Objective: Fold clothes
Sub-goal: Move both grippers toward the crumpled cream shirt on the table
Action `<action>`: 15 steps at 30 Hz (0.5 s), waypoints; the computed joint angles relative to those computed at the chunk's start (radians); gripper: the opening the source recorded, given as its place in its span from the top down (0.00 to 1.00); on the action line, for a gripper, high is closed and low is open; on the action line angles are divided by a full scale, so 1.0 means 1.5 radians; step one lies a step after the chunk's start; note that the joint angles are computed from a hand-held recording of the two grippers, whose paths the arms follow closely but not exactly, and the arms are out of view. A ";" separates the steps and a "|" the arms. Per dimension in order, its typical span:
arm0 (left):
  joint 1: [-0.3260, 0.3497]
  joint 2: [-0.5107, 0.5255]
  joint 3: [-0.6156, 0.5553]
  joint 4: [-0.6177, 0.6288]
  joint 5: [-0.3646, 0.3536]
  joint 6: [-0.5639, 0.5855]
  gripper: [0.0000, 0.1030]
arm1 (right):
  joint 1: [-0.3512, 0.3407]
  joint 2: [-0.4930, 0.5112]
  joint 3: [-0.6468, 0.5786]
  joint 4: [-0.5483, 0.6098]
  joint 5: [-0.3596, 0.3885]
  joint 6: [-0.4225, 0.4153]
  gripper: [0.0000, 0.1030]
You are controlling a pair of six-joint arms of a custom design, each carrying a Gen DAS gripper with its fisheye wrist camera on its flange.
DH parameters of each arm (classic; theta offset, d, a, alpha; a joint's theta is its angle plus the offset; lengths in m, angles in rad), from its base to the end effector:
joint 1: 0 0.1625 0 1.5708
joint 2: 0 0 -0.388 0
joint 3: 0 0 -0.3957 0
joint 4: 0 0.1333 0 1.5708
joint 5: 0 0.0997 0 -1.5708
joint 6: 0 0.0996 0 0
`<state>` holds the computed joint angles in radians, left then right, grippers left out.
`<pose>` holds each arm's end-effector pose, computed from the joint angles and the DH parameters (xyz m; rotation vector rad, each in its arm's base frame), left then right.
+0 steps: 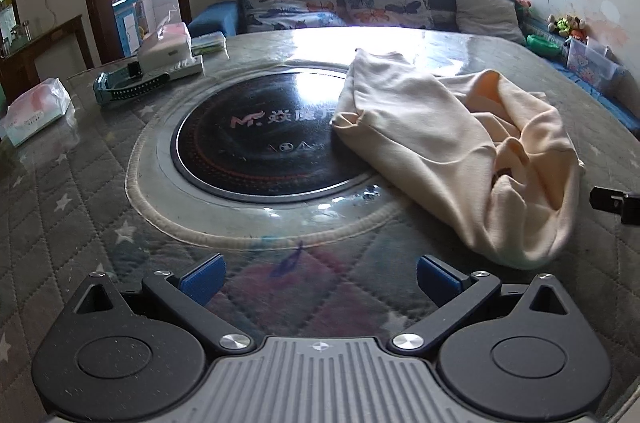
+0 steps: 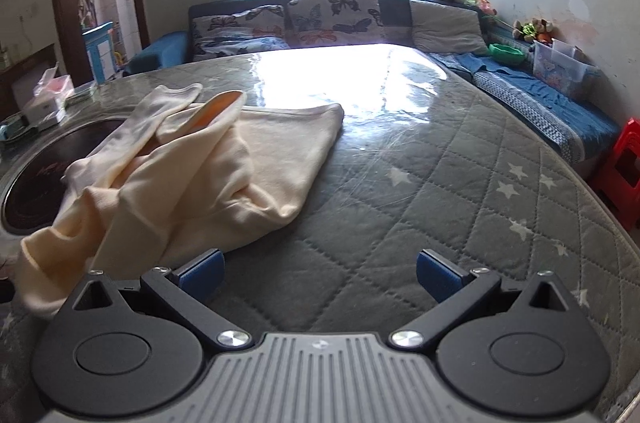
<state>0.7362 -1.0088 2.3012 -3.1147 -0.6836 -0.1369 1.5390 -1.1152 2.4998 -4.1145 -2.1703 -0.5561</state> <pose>-0.1756 -0.4432 0.0742 0.6709 2.2576 -0.7844 0.0656 -0.3615 0.1805 0.1297 -2.0707 1.0918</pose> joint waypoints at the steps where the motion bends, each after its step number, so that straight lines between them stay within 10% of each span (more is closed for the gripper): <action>1: -0.003 0.000 0.000 0.009 0.002 -0.006 0.00 | 0.005 0.002 0.002 -0.003 -0.001 -0.002 0.00; 15: -0.019 -0.006 -0.012 0.086 -0.001 -0.057 0.00 | 0.047 0.003 0.016 0.006 0.013 0.001 0.00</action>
